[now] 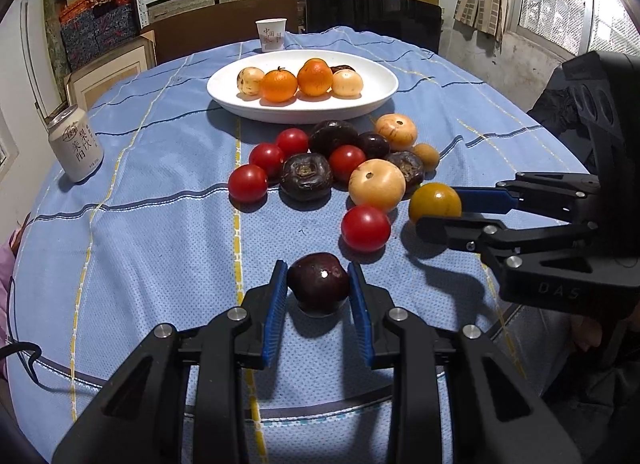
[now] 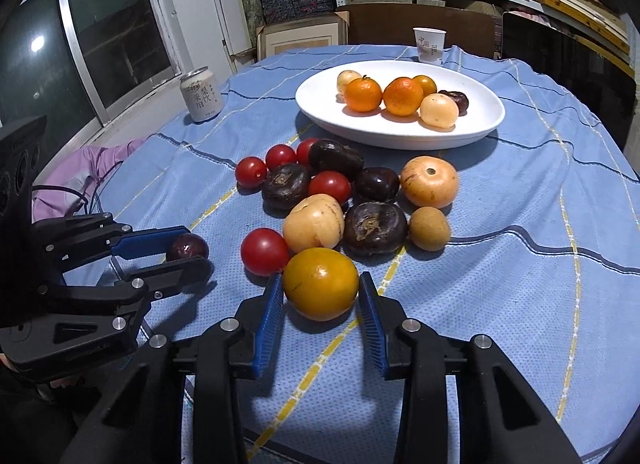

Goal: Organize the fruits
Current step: 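Grasp the yellow-orange round fruit with the right gripper while the left gripper holds its fruit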

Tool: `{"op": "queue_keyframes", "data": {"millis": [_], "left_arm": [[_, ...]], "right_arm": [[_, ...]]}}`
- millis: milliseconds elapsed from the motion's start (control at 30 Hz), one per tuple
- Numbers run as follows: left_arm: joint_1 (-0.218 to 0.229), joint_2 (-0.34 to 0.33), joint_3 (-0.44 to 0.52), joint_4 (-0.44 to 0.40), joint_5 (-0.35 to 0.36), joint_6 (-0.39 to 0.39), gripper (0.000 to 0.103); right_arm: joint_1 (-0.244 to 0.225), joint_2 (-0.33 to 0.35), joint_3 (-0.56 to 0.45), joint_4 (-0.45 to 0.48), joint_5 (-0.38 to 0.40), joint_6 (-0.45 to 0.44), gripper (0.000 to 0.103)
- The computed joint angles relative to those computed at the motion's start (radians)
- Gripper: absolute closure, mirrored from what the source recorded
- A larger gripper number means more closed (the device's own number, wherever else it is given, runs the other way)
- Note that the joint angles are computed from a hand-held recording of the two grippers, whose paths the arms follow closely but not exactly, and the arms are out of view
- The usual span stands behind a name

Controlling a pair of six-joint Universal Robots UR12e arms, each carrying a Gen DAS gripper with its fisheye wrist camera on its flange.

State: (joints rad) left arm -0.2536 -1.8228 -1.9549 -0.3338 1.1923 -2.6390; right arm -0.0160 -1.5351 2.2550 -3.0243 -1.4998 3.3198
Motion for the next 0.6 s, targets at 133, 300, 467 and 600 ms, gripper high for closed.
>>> {"op": "queue_keyframes", "data": {"millis": [133,300,467,600], "left_arm": [[-0.003,0.001,0.002,-0.001,0.003,0.001,0.073],[-0.006,0.002,0.006,-0.004,0.008,0.003,0.073],[-0.008,0.001,0.011,-0.008,0.006,0.003,0.073],[-0.009,0.001,0.013,0.001,0.005,0.000,0.073]], "right_arm": [[-0.006,-0.006,0.006,-0.007,0.004,0.004,0.064],[-0.015,-0.016,0.014,-0.018,0.009,0.012,0.064],[-0.024,-0.027,0.022,-0.029,0.011,0.024,0.064],[-0.030,-0.032,0.026,-0.041,0.011,0.035,0.064]]}}
